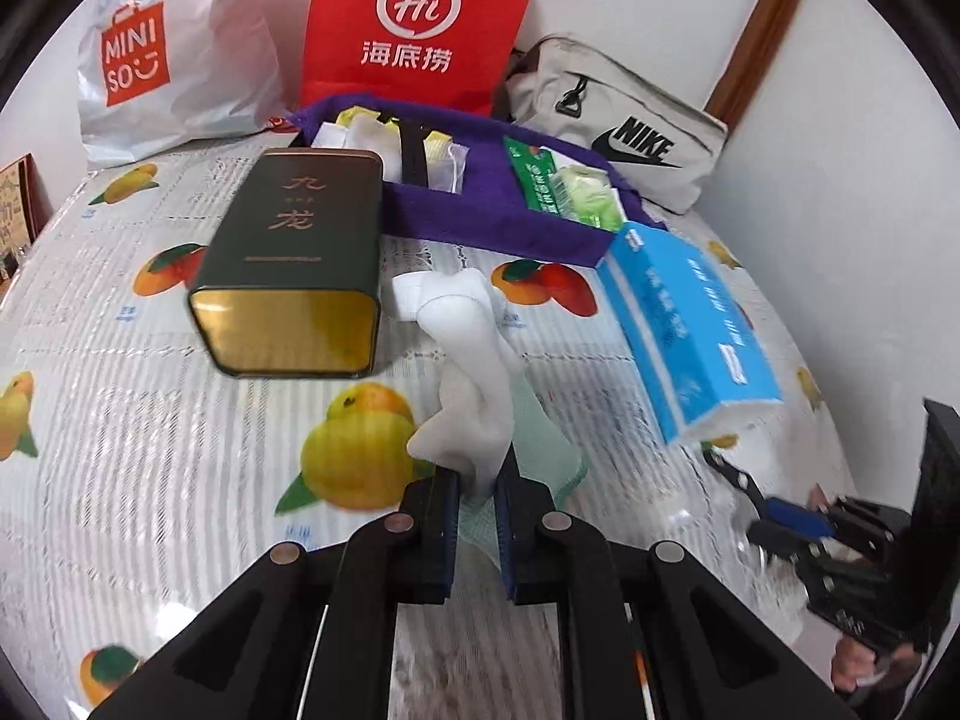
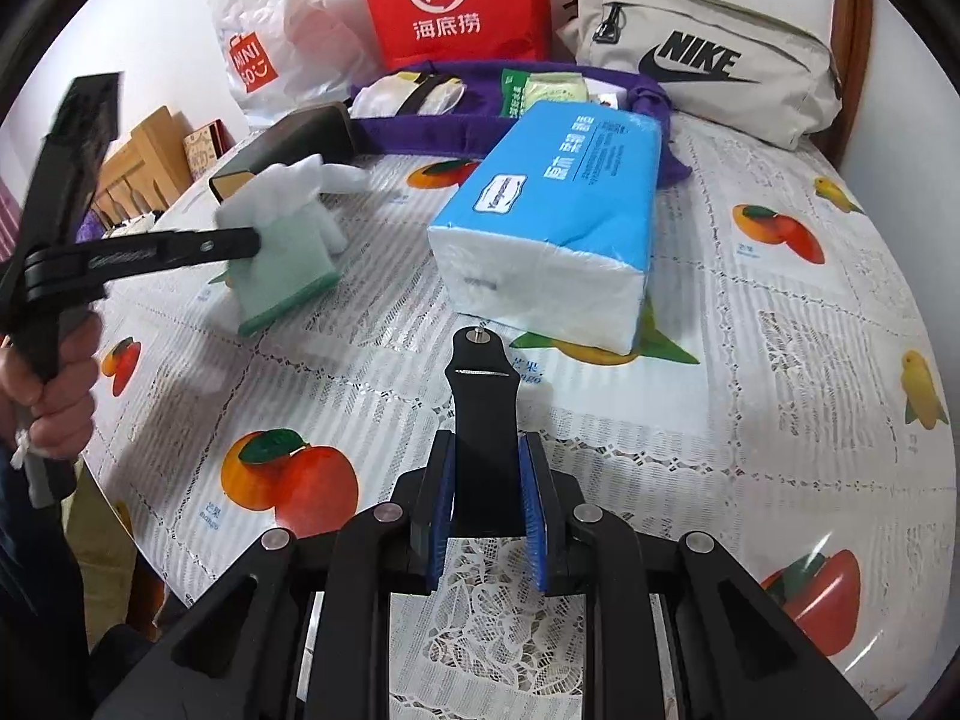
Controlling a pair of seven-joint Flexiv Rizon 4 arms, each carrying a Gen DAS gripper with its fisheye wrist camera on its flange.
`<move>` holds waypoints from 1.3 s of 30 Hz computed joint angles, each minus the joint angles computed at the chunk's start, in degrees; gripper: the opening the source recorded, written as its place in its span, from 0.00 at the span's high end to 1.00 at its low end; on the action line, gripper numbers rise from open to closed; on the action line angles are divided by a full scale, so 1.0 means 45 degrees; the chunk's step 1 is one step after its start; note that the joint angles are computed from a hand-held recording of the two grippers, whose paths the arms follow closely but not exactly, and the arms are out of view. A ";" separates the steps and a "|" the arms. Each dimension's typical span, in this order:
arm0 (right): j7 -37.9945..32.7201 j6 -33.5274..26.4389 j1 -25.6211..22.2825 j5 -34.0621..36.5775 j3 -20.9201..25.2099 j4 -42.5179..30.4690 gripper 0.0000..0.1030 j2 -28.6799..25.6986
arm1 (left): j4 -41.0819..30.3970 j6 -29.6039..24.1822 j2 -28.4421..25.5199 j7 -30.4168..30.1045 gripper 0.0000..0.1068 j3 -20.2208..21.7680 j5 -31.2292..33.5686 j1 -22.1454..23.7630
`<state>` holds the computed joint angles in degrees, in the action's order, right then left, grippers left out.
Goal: Organize soft objects
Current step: 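Carry the black strap and white-and-green cloth over the purple towel with both tools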
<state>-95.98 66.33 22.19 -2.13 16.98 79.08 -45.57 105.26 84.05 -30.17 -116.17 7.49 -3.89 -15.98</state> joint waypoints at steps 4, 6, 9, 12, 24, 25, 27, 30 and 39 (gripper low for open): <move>0.0266 0.0211 0.0026 0.0013 -0.0130 0.0216 0.80 0.0145 | 0.0599 0.0115 0.0542 -0.0730 0.90 0.0832 0.0523 -0.0711; 0.0320 0.0372 0.0033 -0.0030 -0.0162 0.0419 0.80 0.0263 | 0.0923 0.0264 0.0778 -0.1086 0.90 0.1087 0.0758 -0.0899; 0.0393 0.0745 0.0070 -0.0158 -0.0229 0.0776 0.80 0.0451 | 0.1246 0.0260 0.1080 -0.1895 0.90 0.1799 0.1280 -0.1443; 0.0463 0.0945 0.0053 -0.0279 -0.0202 0.1023 0.80 0.0609 | 0.1590 0.0262 0.1439 -0.2630 0.90 0.2197 0.1789 -0.1674; 0.0276 0.1134 -0.0171 -0.0359 0.0242 0.0853 0.80 0.0832 | 0.1488 -0.0323 0.2455 -0.4603 0.90 0.2435 0.3915 -0.1311; 0.0262 0.1101 -0.0167 -0.0328 0.0260 0.0794 0.80 0.0837 | 0.1421 -0.0417 0.2522 -0.4671 0.90 0.2327 0.4046 -0.1174; 0.0101 0.0973 -0.0224 -0.0220 0.0420 0.0595 0.80 0.0843 | 0.1250 -0.0603 0.2645 -0.4729 0.90 0.2084 0.4270 -0.0867; -0.0146 0.0810 -0.0223 -0.0087 0.0536 0.0194 0.80 0.0816 | 0.0927 -0.0876 0.2735 -0.4670 0.90 0.1669 0.4452 -0.0366; -0.0631 -0.0385 0.0114 0.0211 0.0432 -0.2220 0.80 0.0045 | -0.0201 -0.1283 0.2354 -0.3402 0.90 0.0544 0.3712 0.0940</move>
